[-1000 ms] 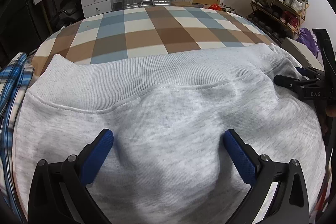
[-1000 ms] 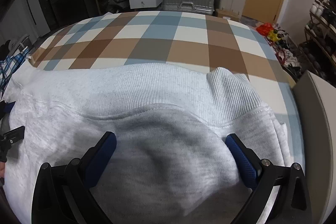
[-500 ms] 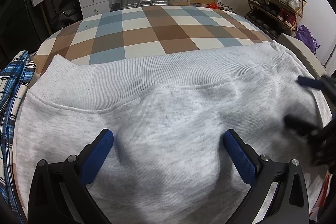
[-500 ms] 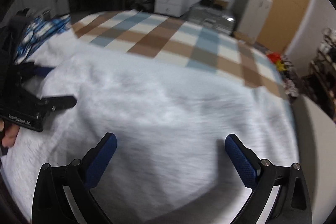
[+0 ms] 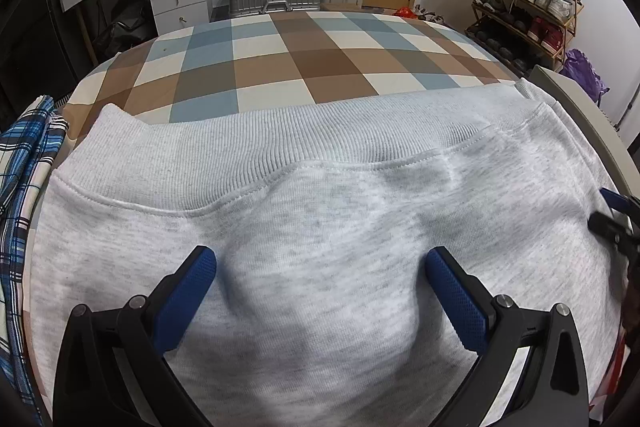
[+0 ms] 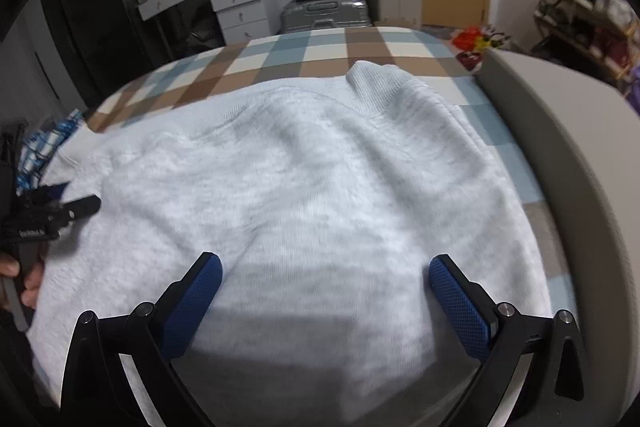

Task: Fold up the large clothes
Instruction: 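Lift both open grippers off the grey sweatshirt and back away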

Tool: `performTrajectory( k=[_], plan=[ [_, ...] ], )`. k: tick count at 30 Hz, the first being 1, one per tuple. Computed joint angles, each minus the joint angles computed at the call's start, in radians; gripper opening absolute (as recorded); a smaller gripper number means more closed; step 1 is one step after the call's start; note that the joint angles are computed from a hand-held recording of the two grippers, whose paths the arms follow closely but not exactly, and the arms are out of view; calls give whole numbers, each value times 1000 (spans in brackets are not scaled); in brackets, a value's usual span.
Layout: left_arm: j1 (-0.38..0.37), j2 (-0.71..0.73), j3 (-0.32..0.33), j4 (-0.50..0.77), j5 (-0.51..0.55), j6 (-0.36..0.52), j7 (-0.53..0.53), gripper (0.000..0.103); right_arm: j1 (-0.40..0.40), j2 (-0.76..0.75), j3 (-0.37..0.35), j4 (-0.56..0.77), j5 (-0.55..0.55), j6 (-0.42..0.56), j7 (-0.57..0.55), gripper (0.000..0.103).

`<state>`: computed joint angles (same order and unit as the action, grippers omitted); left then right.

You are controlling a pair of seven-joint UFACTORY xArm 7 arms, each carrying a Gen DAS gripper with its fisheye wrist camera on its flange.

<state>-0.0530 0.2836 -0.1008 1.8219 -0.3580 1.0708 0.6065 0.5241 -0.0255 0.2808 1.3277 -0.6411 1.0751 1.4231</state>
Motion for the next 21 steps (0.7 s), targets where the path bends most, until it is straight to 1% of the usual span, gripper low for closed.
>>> performTrajectory(
  k=[1,3,5,6,7,8,10,11,12,13,14,15,16,18,20,21],
  plan=[
    [0,0,0,1,0,1,0,102,10,23,11,43,-4,40,-3,103],
    [0,1,0,2,1,1,0,102,28,39,14,74,-6,30,-16,103],
    [0,2,0,3,0,3,0,102,48,54,16,85,-31,-17,-14,103],
    [1,3,-1,5,-2,5,0,102,59,71,17,98,-40,-15,-25,103],
    [2,3,-1,7,-3,8,2,102,72,91,16,113,-56,7,-43,103],
    [7,7,-2,18,-11,23,8,102,80,94,9,104,-62,5,-56,103],
    [20,-12,2,15,-25,43,14,102,79,59,-8,48,-62,-60,-32,103],
    [31,-35,5,0,-37,46,25,102,74,38,-11,20,-56,-77,-21,103],
    [54,-84,10,-44,-80,43,53,102,66,14,-13,-15,-50,-99,-11,103],
    [72,-117,18,-75,-120,46,75,102,55,-18,-14,-63,-49,-144,10,103],
    [91,-161,31,-115,-162,59,94,102,41,-40,-12,-98,-47,-180,28,103],
    [105,-203,49,-155,-190,75,106,102,31,-55,-6,-115,-33,-195,32,103],
    [109,-231,64,-184,-203,78,112,102,23,-69,1,-116,3,-182,24,103],
    [117,-329,100,-298,-223,58,104,102,9,-77,20,-96,33,-146,39,103],
    [112,-378,132,-354,-276,84,108,102,4,-68,42,-70,15,-140,63,103],
    [106,-413,143,-394,-298,104,122,102,6,-55,47,-54,11,-149,55,103]
  ],
)
